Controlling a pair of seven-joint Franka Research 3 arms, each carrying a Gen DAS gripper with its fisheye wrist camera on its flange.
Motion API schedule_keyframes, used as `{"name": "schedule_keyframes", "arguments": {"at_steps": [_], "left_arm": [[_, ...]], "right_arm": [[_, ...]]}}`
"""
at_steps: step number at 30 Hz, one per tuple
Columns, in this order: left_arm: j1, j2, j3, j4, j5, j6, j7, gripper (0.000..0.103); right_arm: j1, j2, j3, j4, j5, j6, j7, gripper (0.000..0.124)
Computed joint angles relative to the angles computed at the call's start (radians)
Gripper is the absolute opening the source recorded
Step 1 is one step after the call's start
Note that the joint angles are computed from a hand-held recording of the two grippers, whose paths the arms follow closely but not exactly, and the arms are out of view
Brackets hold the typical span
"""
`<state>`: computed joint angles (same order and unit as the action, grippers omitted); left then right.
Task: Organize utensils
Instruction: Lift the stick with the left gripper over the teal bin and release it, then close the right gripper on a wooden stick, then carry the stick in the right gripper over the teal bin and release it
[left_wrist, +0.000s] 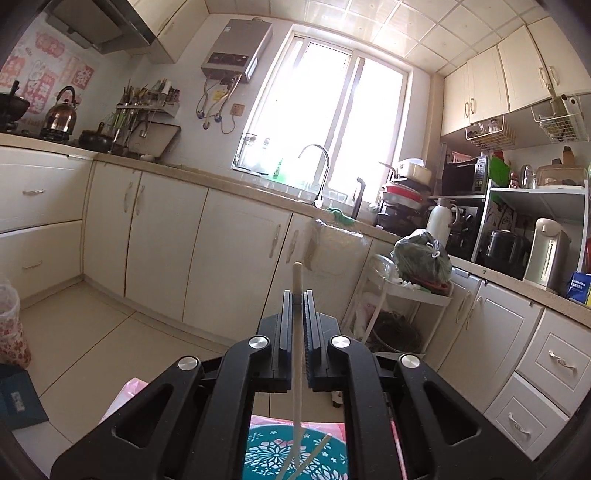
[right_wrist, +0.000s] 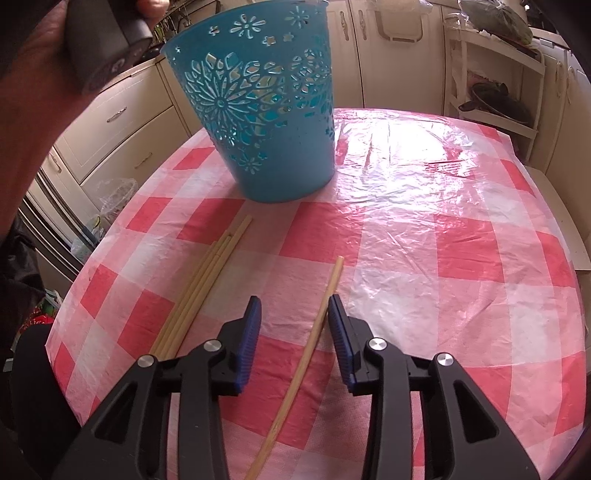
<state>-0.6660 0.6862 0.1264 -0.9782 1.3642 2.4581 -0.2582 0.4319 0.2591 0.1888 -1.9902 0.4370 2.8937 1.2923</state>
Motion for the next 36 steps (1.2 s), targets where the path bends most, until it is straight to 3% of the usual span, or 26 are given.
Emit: {"name": "schedule_keyframes", "arguments": {"at_steps": [8,11,13,14,16,18,22,26,29,31,32,33,34,36], "left_arm": [[0.021,-0.031,-0.047,-0.081,-0.072,0.022,0.117,0.006],[0.019,-0.098,-0.058,-0.191,-0.077,0.030,0.114,0.011],[0.004,-0.172,-0.060,-0.302,-0.024,0.007,0.045,0.036],[-0.007,-0.214,-0.061,-0.363,0.012,-0.020,0.000,0.045],[-0.034,-0.312,-0.066,-0.508,0.091,-0.102,-0.110,0.071],[-0.040,-0.391,-0.086,-0.632,0.123,-0.166,-0.176,0.081],[0.011,-0.490,-0.135,-0.824,0.081,-0.176,-0.247,0.086],[0.075,-0.531,-0.174,-0.939,0.058,-0.143,-0.314,0.086],[0.131,-0.542,-0.197,-0.971,0.059,-0.076,-0.374,0.086],[0.156,-0.543,-0.219,-0.977,0.071,-0.069,-0.383,0.086],[0.167,-0.544,-0.230,-0.981,0.078,-0.072,-0.381,0.086],[0.177,-0.540,-0.243,-0.976,0.078,-0.079,-0.370,0.086],[0.187,-0.539,-0.256,-0.976,0.080,-0.083,-0.367,0.086],[0.209,-0.540,-0.281,-0.982,0.088,-0.078,-0.370,0.086]], "right_arm": [[0.001,0.000,-0.001,0.000,0.000,0.001,0.000,0.039],[-0.006,0.000,0.007,0.000,0.015,-0.001,-0.009,0.039],[-0.021,-0.002,0.021,0.000,0.050,-0.007,-0.032,0.039],[-0.030,-0.005,0.028,-0.002,0.073,-0.011,-0.046,0.039],[-0.042,-0.009,0.036,-0.004,0.116,-0.019,-0.069,0.039],[-0.033,-0.013,0.028,-0.008,0.120,-0.020,-0.065,0.039],[0.058,-0.027,-0.066,-0.024,-0.101,-0.019,0.101,0.039],[0.055,-0.031,-0.074,-0.022,-0.155,-0.043,0.183,0.037],[0.122,-0.012,-0.145,0.014,-0.358,-0.074,0.364,0.035],[0.174,0.005,-0.200,0.038,-0.523,-0.083,0.500,0.026],[0.170,0.010,-0.195,0.043,-0.554,-0.080,0.515,0.022],[0.136,0.013,-0.155,0.046,-0.514,-0.081,0.463,0.010],[0.110,0.012,-0.122,0.048,-0.488,-0.088,0.408,0.005],[0.082,0.004,-0.084,0.039,-0.460,-0.091,0.306,0.005]]}}
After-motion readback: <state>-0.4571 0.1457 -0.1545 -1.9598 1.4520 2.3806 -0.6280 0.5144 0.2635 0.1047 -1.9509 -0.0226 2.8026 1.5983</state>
